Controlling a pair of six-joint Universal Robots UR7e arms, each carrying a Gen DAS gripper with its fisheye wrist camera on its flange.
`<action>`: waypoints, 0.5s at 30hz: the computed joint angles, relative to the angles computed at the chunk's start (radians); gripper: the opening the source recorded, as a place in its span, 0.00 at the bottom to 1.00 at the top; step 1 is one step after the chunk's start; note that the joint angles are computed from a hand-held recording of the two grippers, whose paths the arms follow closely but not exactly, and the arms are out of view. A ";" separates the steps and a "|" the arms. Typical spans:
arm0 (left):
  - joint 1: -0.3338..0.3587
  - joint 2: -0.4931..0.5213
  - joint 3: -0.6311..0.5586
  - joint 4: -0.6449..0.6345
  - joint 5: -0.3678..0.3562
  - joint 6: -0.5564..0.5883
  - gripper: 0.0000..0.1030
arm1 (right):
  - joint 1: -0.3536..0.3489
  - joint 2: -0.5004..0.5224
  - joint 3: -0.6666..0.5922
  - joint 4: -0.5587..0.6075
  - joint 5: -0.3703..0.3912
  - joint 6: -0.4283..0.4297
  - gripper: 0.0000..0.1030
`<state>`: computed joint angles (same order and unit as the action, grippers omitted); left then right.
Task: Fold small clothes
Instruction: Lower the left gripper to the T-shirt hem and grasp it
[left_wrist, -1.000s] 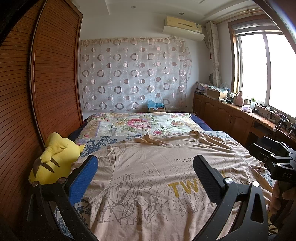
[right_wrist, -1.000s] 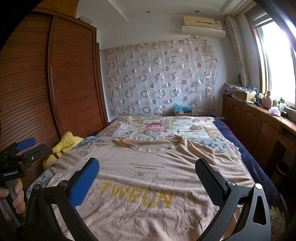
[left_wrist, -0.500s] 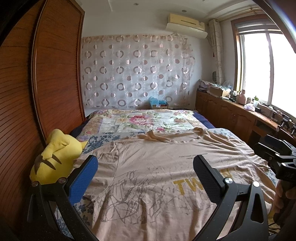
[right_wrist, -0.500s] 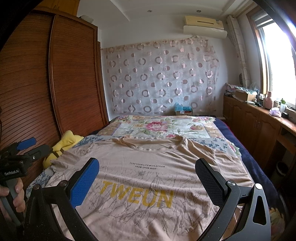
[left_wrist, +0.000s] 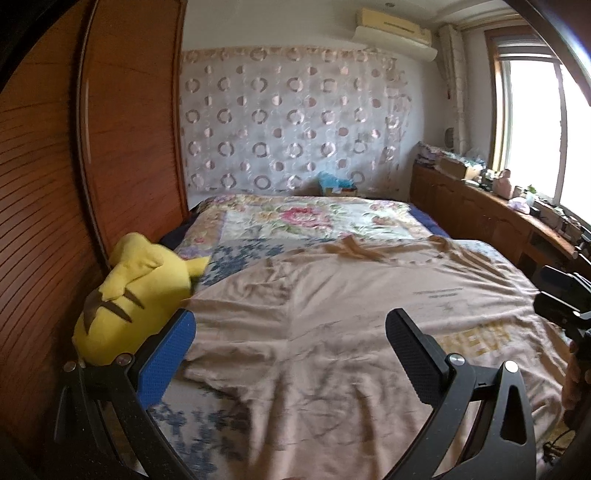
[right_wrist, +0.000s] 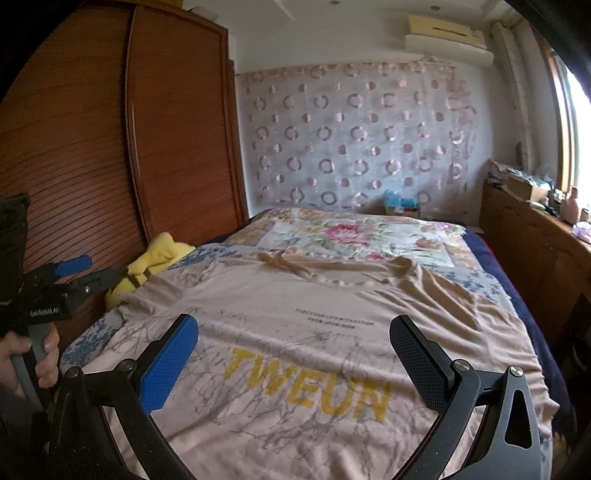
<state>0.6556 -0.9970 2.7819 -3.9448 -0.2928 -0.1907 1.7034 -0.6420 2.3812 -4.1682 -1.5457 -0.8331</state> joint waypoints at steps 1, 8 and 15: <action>0.017 -0.016 0.001 0.001 -0.009 0.011 1.00 | -0.001 -0.002 -0.008 0.020 -0.003 -0.007 1.00; 0.167 -0.140 -0.024 0.032 -0.088 0.145 1.00 | -0.006 -0.052 -0.032 0.179 -0.009 -0.031 0.97; 0.308 -0.273 -0.049 0.171 -0.189 0.181 0.83 | 0.006 -0.122 -0.057 0.361 -0.043 -0.031 0.95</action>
